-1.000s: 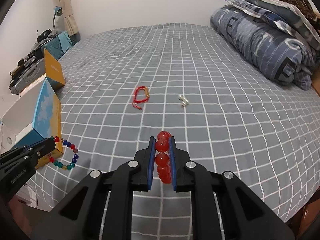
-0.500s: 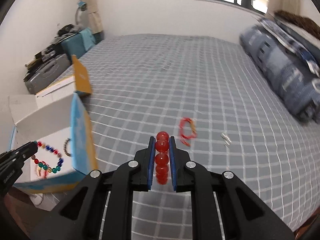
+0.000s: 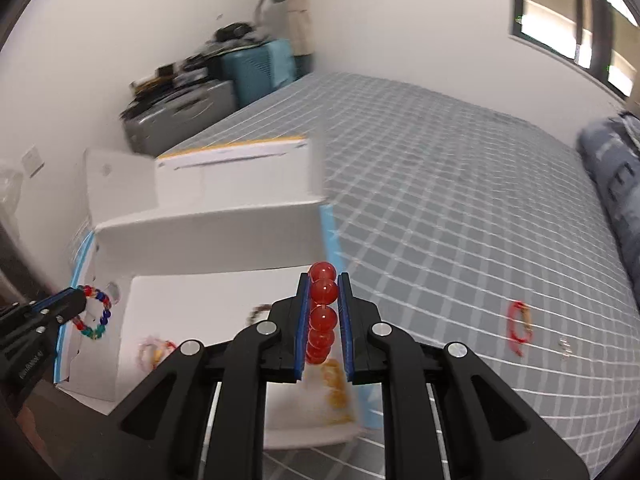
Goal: Organize jewelry
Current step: 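Carry both bracelets into the white box and open both tools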
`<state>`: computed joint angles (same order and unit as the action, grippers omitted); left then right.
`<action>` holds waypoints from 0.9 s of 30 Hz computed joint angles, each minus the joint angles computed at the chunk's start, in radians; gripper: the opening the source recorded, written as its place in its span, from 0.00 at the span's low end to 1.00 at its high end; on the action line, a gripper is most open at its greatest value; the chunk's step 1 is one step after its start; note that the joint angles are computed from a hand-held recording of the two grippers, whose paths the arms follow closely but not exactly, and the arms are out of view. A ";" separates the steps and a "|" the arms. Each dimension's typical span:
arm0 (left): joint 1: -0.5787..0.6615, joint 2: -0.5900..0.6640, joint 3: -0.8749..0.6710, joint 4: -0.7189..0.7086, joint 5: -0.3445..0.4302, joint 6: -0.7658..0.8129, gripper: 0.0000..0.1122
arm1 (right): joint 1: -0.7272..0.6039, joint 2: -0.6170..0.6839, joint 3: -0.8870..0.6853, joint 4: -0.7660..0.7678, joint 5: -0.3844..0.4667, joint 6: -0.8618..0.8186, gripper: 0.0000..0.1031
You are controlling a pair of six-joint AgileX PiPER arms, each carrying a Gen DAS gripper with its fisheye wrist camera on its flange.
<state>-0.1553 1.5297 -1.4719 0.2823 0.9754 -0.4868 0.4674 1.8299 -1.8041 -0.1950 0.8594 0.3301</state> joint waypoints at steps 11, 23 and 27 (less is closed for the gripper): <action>0.135 0.116 0.112 -0.086 -0.083 0.088 0.08 | 0.056 0.235 -0.165 0.091 0.126 -0.073 0.12; 0.130 0.144 0.105 -0.085 -0.071 0.090 0.10 | 0.057 0.249 -0.142 0.085 0.139 -0.081 0.13; 0.112 0.136 0.100 -0.074 -0.056 0.073 0.20 | 0.055 0.193 -0.089 0.076 0.114 -0.077 0.37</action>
<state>-0.0433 1.6654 -1.3722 0.2084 0.9192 -0.4137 0.5222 2.0231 -1.8932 -0.1194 0.9738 0.2533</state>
